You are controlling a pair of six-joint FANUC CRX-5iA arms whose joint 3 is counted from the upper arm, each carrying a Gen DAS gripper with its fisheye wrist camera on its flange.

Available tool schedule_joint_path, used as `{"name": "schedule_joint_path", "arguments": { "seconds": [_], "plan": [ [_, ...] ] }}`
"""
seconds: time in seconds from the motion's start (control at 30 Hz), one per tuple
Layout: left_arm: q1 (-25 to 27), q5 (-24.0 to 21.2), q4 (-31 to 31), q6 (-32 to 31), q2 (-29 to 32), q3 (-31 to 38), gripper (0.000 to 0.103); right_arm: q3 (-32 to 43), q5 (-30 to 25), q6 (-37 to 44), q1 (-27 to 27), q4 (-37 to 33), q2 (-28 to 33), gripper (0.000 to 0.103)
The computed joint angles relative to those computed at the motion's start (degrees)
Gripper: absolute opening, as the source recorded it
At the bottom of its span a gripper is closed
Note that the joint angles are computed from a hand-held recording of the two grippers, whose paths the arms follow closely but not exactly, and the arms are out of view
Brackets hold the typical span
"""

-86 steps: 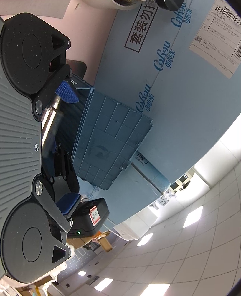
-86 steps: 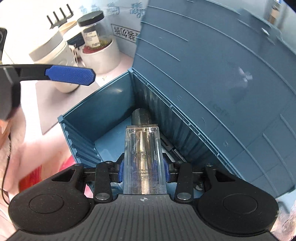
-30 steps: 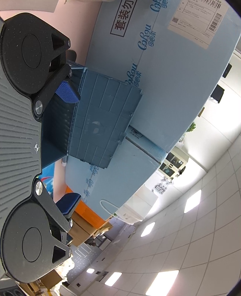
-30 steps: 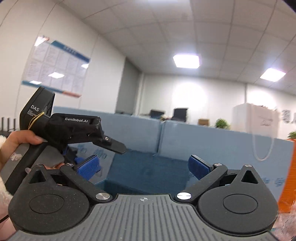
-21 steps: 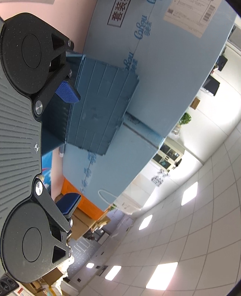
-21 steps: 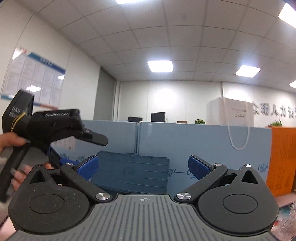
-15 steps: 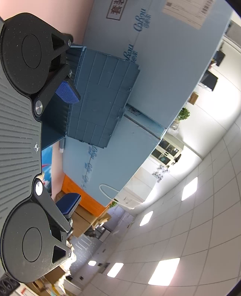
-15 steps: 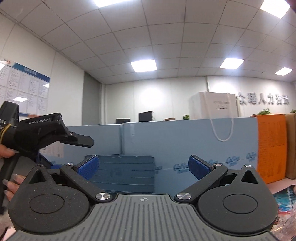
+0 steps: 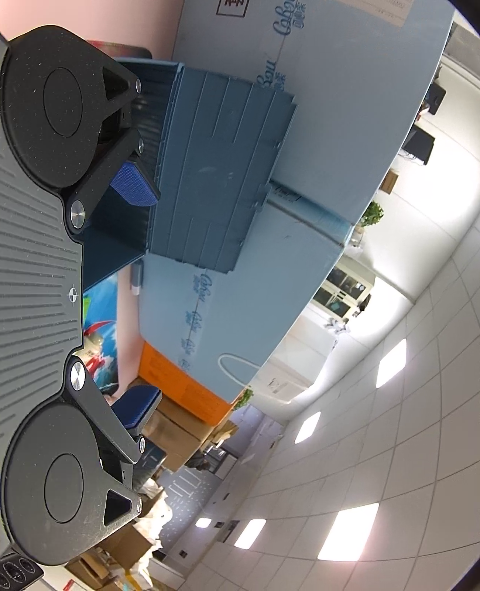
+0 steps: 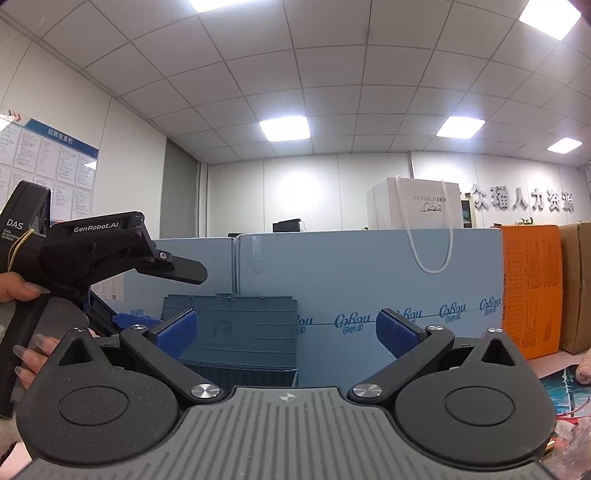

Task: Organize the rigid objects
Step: 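Withdraw the right gripper from the box back toward the mat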

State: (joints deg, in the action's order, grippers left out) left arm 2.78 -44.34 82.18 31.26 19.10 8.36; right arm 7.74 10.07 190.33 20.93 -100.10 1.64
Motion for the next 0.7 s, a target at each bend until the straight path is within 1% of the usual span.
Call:
{"name": "schedule_joint_path", "arguments": {
  "seconds": [0.1, 0.23, 0.3, 0.37, 0.5, 0.57, 0.7],
  "plan": [
    [-0.27, -1.08, 0.20, -0.31, 0.31, 0.11, 0.103, -1.47, 2.77, -4.73, 1.39, 4.60, -1.24, 0.103],
    [-0.91, -2.35, 1.55, -2.49, 0.35, -0.47, 0.103, -2.98, 7.22, -8.84, 2.64, 8.02, -2.50, 0.103],
    [-1.60, -2.14, 3.08, -4.24, 0.06, -1.41, 0.103, -3.97, 8.32, -8.60, 2.42, 7.66, -3.43, 0.103],
    [-2.39, -1.17, 3.29, -4.94, -0.62, -2.46, 0.103, -5.04, 10.08, -9.54, 2.64, 8.36, -4.26, 0.103],
    [-3.39, -0.39, -0.27, -4.56, -1.52, -2.79, 0.103, -6.54, 11.89, -11.21, 2.35, 8.53, -5.43, 0.103],
    [-3.78, -1.05, -1.61, -4.09, -1.47, -2.53, 0.103, -7.13, 11.35, -10.64, 1.65, 7.49, -5.94, 0.103],
    [-3.98, -3.17, -6.53, 0.87, -0.49, -0.41, 0.103, -8.69, 12.53, -12.90, 2.43, 10.29, -6.82, 0.103]
  ]
}}
